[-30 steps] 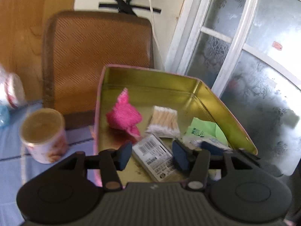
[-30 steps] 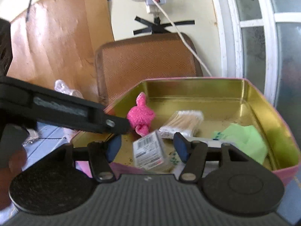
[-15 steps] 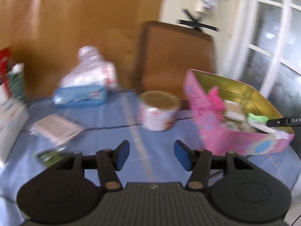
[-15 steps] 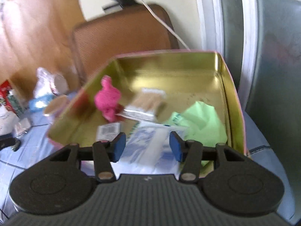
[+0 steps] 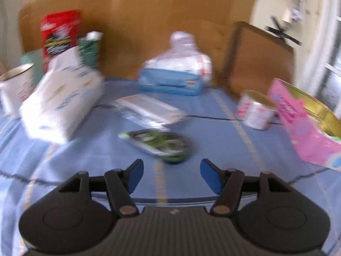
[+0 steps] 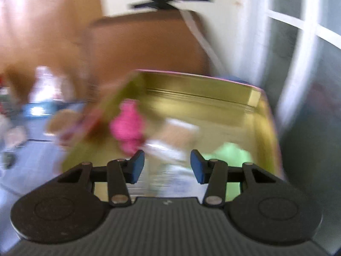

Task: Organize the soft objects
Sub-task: 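Move the right tool to the white phone case in a clear bag, then grasp the bagged phone case with the right tool and lift it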

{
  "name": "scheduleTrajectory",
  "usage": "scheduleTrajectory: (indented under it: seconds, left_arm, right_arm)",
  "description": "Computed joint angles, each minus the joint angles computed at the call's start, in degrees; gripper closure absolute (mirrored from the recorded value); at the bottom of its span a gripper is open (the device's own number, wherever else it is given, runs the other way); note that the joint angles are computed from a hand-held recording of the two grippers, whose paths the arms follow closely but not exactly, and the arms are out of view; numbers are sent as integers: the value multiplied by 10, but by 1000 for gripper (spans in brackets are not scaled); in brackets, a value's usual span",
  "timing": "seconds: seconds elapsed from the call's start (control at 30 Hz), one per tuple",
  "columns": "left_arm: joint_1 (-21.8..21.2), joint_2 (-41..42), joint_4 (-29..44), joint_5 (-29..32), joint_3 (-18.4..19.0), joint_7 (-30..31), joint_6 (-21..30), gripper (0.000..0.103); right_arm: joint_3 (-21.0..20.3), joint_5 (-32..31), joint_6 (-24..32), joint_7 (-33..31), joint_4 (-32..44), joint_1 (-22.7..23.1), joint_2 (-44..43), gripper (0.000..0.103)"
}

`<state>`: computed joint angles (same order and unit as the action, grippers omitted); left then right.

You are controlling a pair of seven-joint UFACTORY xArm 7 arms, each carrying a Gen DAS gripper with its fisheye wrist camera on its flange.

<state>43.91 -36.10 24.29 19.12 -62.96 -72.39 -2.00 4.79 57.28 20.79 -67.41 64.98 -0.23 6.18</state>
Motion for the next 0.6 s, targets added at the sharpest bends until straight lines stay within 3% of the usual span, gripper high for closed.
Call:
scheduleTrajectory:
  seconds: [0.1, 0.17, 0.33, 0.4, 0.43, 0.6]
  left_arm:
    - [0, -27, -29, -15, 14, -24, 5, 43]
    - [12, -60, -42, -22, 4, -50, 13, 43]
    - [37, -104, -60, -21, -28, -113, 10, 43]
    - [28, -116, -61, -17, -29, -123, 25, 43]
    - [26, -113, -59, -12, -27, -124, 32, 43]
    - [27, -96, -45, 16, -21, -134, 55, 43]
  right_arm:
    - [17, 69, 49, -74, -23, 19, -38, 52]
    - [25, 101, 75, -116, -32, 48, -50, 52]
    - [66, 139, 51, -160, 4, 135, 16, 50]
    - [87, 123, 45, -139, 54, 160, 79, 35]
    - [97, 112, 41, -130, 73, 169, 101, 23]
    - [116, -6, -59, -70, 149, 237, 205, 16]
